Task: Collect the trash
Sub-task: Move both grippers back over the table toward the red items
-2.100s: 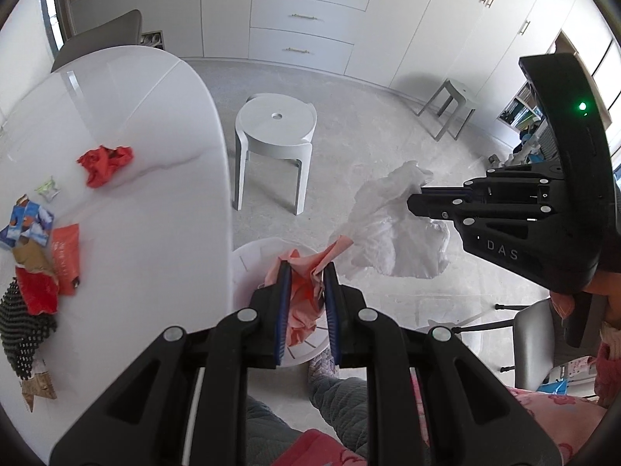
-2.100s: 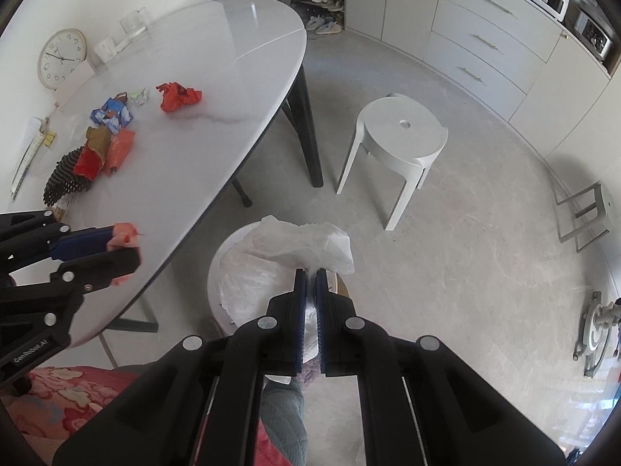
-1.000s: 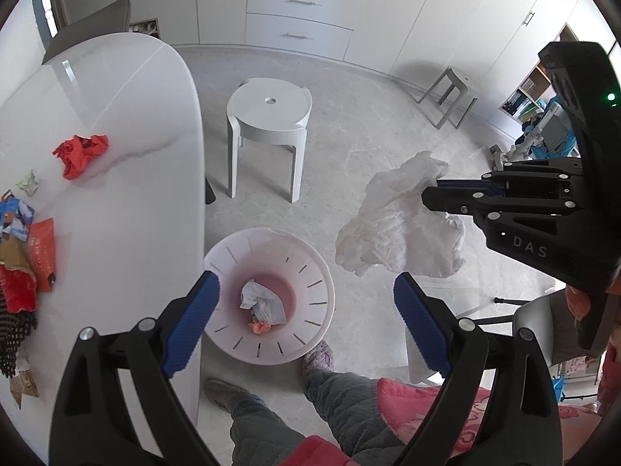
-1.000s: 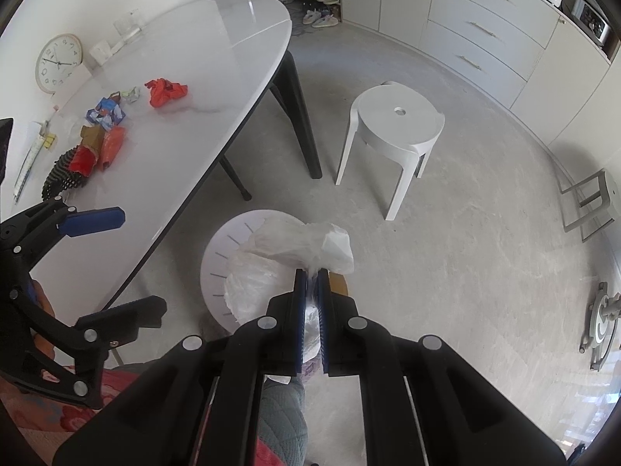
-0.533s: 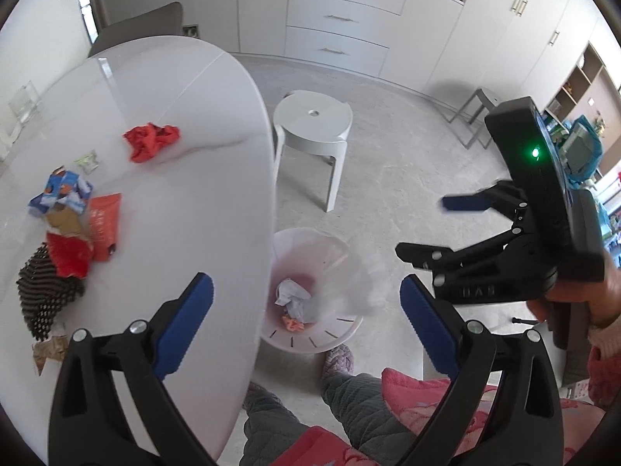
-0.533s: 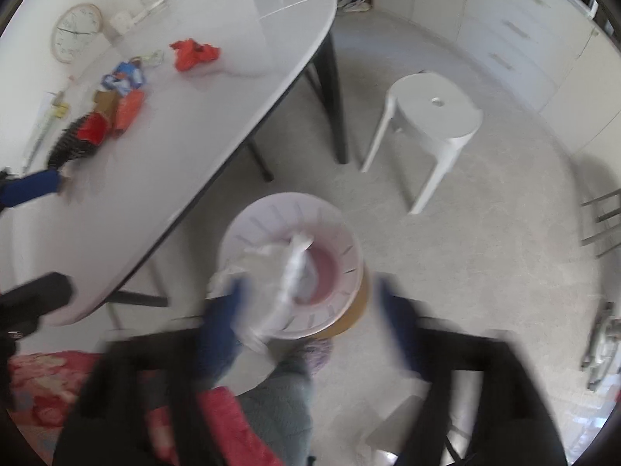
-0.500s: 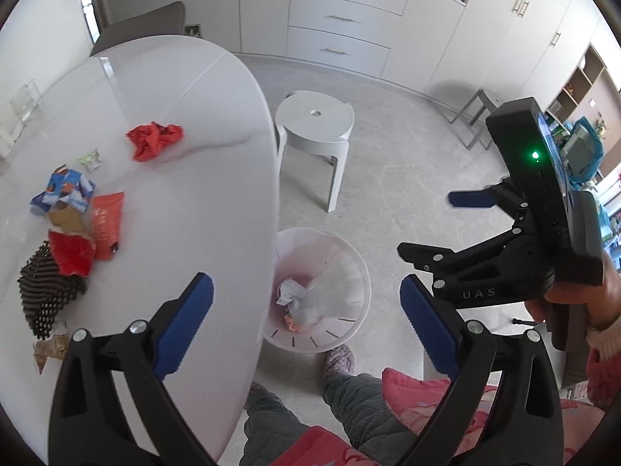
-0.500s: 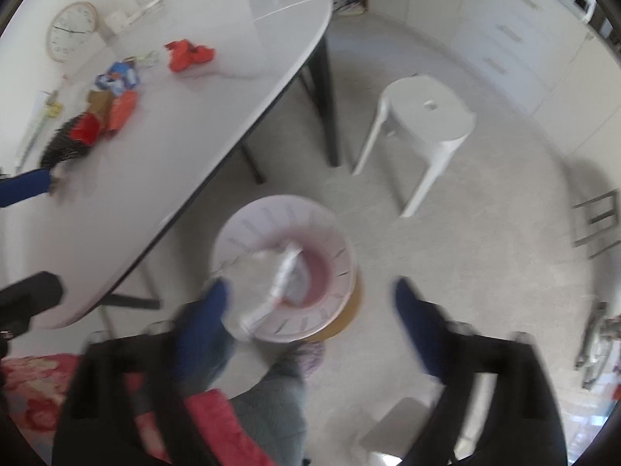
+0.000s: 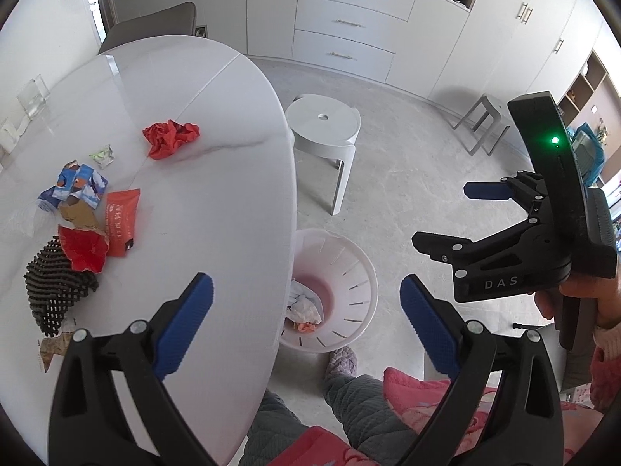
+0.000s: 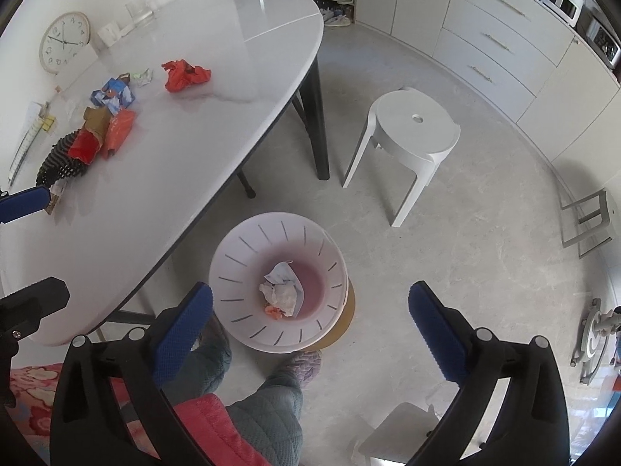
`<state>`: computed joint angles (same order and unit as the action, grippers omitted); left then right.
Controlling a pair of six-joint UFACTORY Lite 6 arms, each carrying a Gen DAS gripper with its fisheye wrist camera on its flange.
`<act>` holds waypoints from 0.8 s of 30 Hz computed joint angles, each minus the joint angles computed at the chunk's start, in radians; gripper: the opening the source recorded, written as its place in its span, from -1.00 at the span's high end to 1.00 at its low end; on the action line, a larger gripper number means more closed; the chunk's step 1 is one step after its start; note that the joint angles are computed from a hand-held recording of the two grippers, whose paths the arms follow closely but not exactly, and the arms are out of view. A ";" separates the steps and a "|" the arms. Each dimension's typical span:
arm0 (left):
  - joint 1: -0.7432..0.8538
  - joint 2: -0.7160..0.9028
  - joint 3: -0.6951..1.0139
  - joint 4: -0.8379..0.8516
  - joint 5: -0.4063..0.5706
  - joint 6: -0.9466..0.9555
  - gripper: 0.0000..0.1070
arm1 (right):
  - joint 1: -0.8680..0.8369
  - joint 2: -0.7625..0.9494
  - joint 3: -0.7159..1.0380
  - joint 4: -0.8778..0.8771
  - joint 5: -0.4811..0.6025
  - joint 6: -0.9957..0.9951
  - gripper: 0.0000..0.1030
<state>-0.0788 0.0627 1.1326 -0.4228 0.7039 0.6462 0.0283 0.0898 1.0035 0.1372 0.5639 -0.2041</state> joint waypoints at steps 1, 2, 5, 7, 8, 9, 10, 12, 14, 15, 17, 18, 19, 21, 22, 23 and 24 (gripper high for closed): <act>0.012 -0.004 -0.001 -0.003 0.001 0.006 -0.73 | 0.010 0.000 0.009 -0.006 0.004 0.014 -0.95; 0.027 -0.009 -0.004 -0.008 0.003 0.015 -0.73 | 0.022 0.000 0.019 -0.008 0.010 0.025 -0.95; 0.088 -0.020 -0.007 -0.018 0.008 0.040 -0.73 | 0.056 0.006 0.058 -0.008 0.025 0.053 -0.95; 0.152 -0.023 -0.004 -0.027 0.017 0.064 -0.73 | 0.093 0.017 0.097 0.011 0.037 0.067 -0.95; 0.179 -0.021 0.001 -0.031 0.023 0.073 -0.73 | 0.111 0.027 0.119 0.016 0.043 0.076 -0.95; 0.216 -0.015 0.009 -0.036 0.030 0.085 -0.73 | 0.135 0.041 0.145 0.020 0.047 0.089 -0.95; 0.267 -0.006 0.019 -0.045 0.040 0.104 -0.73 | 0.153 0.057 0.171 0.024 0.053 0.097 -0.95; 0.335 0.013 0.037 -0.046 0.046 0.117 -0.73 | 0.199 0.084 0.211 0.021 0.056 0.126 -0.95; 0.423 0.045 0.067 -0.051 0.056 0.142 -0.73 | 0.257 0.123 0.264 0.002 0.059 0.170 -0.95; 0.463 0.065 0.088 -0.055 0.059 0.153 -0.73 | 0.281 0.143 0.288 -0.005 0.062 0.188 -0.95; 0.536 0.128 0.155 -0.045 0.057 0.152 -0.73 | 0.338 0.204 0.365 -0.022 0.074 0.227 -0.95; 0.563 0.158 0.185 -0.040 0.057 0.151 -0.73 | 0.356 0.229 0.394 -0.029 0.078 0.243 -0.95; 0.588 0.190 0.222 -0.036 0.062 0.148 -0.73 | 0.381 0.264 0.440 -0.031 0.084 0.257 -0.95; 0.628 0.287 0.333 -0.006 0.073 0.116 -0.73 | 0.415 0.315 0.509 -0.040 0.091 0.281 -0.95; 0.645 0.346 0.405 0.007 0.087 0.097 -0.73 | 0.433 0.351 0.560 -0.047 0.098 0.293 -0.95; 0.658 0.396 0.471 0.010 0.106 0.087 -0.73 | 0.449 0.390 0.615 -0.052 0.106 0.301 -0.95; 0.665 0.431 0.518 0.010 0.123 0.080 -0.73 | 0.461 0.429 0.672 -0.061 0.115 0.310 -0.95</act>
<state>0.5862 0.4937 1.6508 -0.4131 0.8265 0.7260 0.4895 0.5193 1.6754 0.0764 0.6791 0.1059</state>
